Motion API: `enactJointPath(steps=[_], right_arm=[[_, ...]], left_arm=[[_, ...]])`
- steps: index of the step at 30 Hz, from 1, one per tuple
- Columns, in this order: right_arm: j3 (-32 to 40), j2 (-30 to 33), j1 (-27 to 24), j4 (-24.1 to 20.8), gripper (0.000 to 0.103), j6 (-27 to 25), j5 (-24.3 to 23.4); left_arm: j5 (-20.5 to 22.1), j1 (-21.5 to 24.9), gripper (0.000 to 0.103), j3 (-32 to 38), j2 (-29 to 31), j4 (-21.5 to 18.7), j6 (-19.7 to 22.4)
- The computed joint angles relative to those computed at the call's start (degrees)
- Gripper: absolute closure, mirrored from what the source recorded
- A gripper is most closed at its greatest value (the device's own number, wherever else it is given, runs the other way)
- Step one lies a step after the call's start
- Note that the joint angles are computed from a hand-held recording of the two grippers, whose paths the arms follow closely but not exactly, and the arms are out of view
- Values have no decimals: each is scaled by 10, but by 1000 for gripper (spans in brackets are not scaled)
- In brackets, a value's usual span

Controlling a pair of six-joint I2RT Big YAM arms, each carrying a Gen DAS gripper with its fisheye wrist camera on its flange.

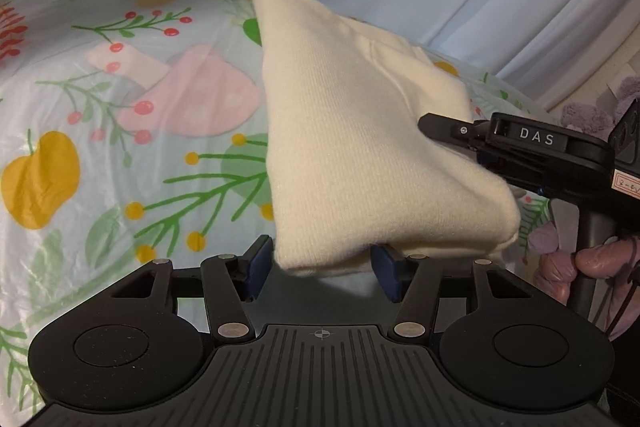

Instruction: Fold small clothes

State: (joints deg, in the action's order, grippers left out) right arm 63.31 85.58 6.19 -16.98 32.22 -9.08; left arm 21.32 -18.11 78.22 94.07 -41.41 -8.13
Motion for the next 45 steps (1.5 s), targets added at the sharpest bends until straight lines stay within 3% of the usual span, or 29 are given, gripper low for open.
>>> enactJointPath(steps=[2,4,5,6,8,10,14,24,27,29,30,31,34,36,38,40,42,43,45], right_arm=[[5,8,-4,6,66,23,-23],[21,15,2,-11,66,7,-12],[31,19,12,-22,70,-12,15],[37,18,21,-31,84,-37,39],[47,8,43,-45,86,-119,114],[41,-9,54,-33,86,-165,162],[23,-36,51,-14,87,-218,233],[-14,-39,30,-24,86,-227,272],[-33,-37,28,-1,85,-227,280],[-48,-42,24,19,79,-232,287],[-53,-48,25,19,68,-228,299],[-60,-61,26,19,65,-219,309],[-103,-121,25,63,65,-179,272],[-122,-149,18,89,65,-129,181],[-127,-148,23,105,65,-103,120],[-118,-131,41,91,66,-112,128],[-94,-100,53,26,68,-98,148],[-97,-89,53,24,70,-85,146],[-129,-96,60,75,73,-114,163]], left_arm=[[-3,-3,44,1,0,0,1],[-10,-7,44,4,3,0,0],[-14,-9,44,4,3,0,-1],[-19,-11,41,4,2,0,-3],[-26,-15,40,4,0,-1,-9],[-35,-18,39,5,1,-4,-11],[-39,-23,39,8,0,-12,-8],[-70,-40,39,-2,-9,-11,-4],[-70,-38,39,-5,-14,-16,-9],[-64,-34,39,-11,-23,-24,-8],[-62,-31,38,-17,-31,-26,-6],[-61,-27,35,-22,-38,-26,-4],[-71,-19,27,-40,-62,-17,-10],[-82,-20,24,-46,-73,-13,-24],[-82,-22,21,-46,-79,-11,-41],[-75,-23,20,-41,-80,-14,-56],[-64,-24,17,-35,-81,-10,-62],[-62,-25,16,-31,-80,-8,-63],[-61,-27,16,-19,-71,-5,-54]])
